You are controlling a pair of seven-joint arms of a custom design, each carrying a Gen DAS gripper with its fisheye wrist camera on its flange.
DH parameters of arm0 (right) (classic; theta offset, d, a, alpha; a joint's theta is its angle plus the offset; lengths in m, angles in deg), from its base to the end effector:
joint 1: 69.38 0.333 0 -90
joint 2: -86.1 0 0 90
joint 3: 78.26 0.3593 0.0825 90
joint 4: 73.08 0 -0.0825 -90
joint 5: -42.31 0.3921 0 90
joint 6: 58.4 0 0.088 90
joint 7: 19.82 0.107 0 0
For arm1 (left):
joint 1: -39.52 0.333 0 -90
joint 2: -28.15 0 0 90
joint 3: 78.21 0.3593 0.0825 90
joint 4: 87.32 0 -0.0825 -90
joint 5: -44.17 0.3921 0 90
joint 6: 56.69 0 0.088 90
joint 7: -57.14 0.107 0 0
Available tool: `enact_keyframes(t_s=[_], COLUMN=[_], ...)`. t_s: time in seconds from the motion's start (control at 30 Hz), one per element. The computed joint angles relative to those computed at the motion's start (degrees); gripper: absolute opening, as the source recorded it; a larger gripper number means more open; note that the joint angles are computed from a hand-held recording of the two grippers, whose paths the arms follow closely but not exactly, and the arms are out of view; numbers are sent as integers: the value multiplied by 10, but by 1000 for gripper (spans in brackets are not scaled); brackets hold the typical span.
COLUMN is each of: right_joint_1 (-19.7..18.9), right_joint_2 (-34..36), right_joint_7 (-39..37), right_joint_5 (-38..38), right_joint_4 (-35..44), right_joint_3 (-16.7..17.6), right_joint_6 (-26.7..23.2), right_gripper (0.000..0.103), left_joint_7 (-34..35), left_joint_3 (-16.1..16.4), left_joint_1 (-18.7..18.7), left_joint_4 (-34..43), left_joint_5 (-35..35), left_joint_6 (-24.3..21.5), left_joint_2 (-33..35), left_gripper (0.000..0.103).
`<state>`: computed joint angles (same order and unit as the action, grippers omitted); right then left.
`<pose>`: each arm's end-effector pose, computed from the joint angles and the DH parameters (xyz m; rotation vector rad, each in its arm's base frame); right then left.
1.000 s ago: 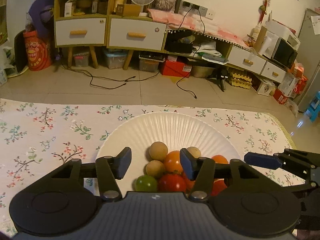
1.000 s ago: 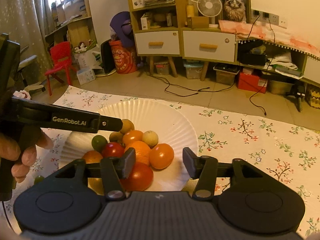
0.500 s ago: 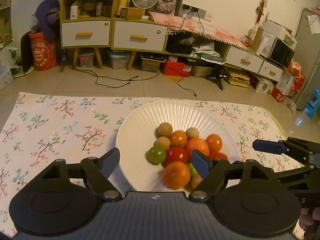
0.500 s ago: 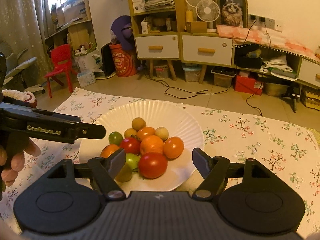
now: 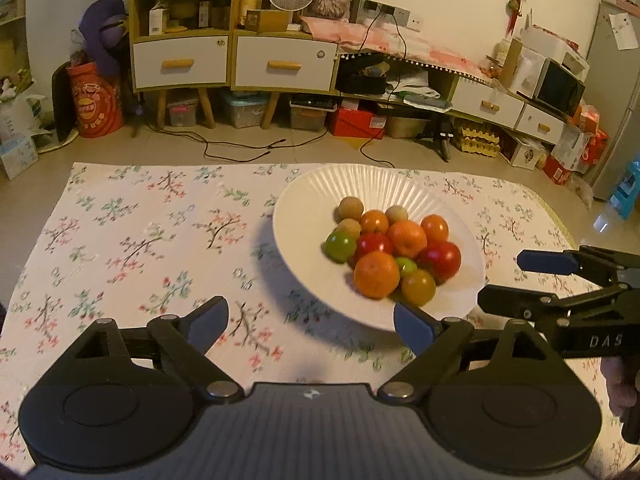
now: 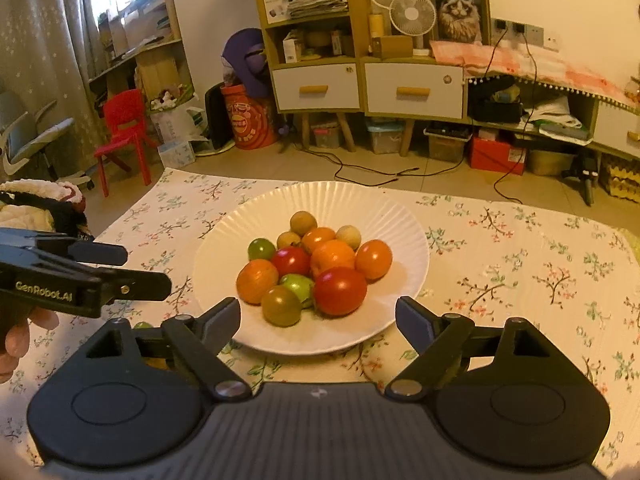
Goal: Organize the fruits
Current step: 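Lift both open grippers off the plate and move back to the last two fruits, then grasp the green lime-like fruit with the left gripper while the right gripper grasps the tan fruit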
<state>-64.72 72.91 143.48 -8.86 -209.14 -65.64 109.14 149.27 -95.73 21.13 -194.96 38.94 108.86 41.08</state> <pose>0.4599 0.2012 0.5189 -1.5364 1.7977 -0.6936 0.5613 -0.3775 0.5287 -1.3069 2.3327 -1.0657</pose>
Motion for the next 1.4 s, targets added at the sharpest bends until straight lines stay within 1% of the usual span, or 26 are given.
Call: enact_keyframes(t_s=[0.07,0.17,0.3,0.4,0.5,0.53,0.63,0.67,0.87,0.97,1.07,1.13,1.23,1.37,1.4], right_joint_1=[4,4,2,7,11,12,14,15,33,41,50,55,64,71,73], right_joint_2=[-3,-8,-11,-9,-7,-7,-6,-5,2,7,15,20,26,30,31], right_joint_7=[1,15,25,23,24,27,47,54,79,91,96,100,100,102,99], right_joint_5=[7,14,13,11,1,-3,-23,-29,-48,-59,-70,-79,-82,-84,-81], right_joint_4=[-2,-9,-12,-11,-11,-10,-8,-8,-6,-4,1,4,7,7,7], right_joint_3=[1,4,14,15,18,19,23,23,13,10,7,4,0,-7,-8], right_joint_6=[-5,0,-8,-12,-15,-19,-32,-35,-50,-50,-47,-41,-42,-34,-34], right_gripper=[85,86,87,90,92,93,94,95,96,97,98,99,99,99,99], left_joint_7=[10,22,51,55,73,76,48,44,70,94,107,125,178,199,200], left_joint_3=[-3,-4,-14,-10,-15,-14,6,9,-2,-3,0,-5,-26,-34,-35], left_joint_1=[5,10,23,23,30,29,15,14,31,34,34,40,58,60,59], left_joint_4=[-12,-33,-56,-65,-77,-81,-85,-86,-96,-104,-111,-115,-120,-119,-118], left_joint_5=[-6,-14,-53,-66,-93,-95,-51,-43,-73,-78,-69,-77,-111,-118,-115], left_joint_6=[1,9,18,20,30,34,34,34,23,31,39,48,67,83,87], left_joint_2=[-8,-22,-35,-40,-44,-46,-47,-47,-51,-52,-48,-44,-37,-25,-23], left_gripper=[89,92,94,94,96,96,97,97,97,97,97,97,97,96,94])
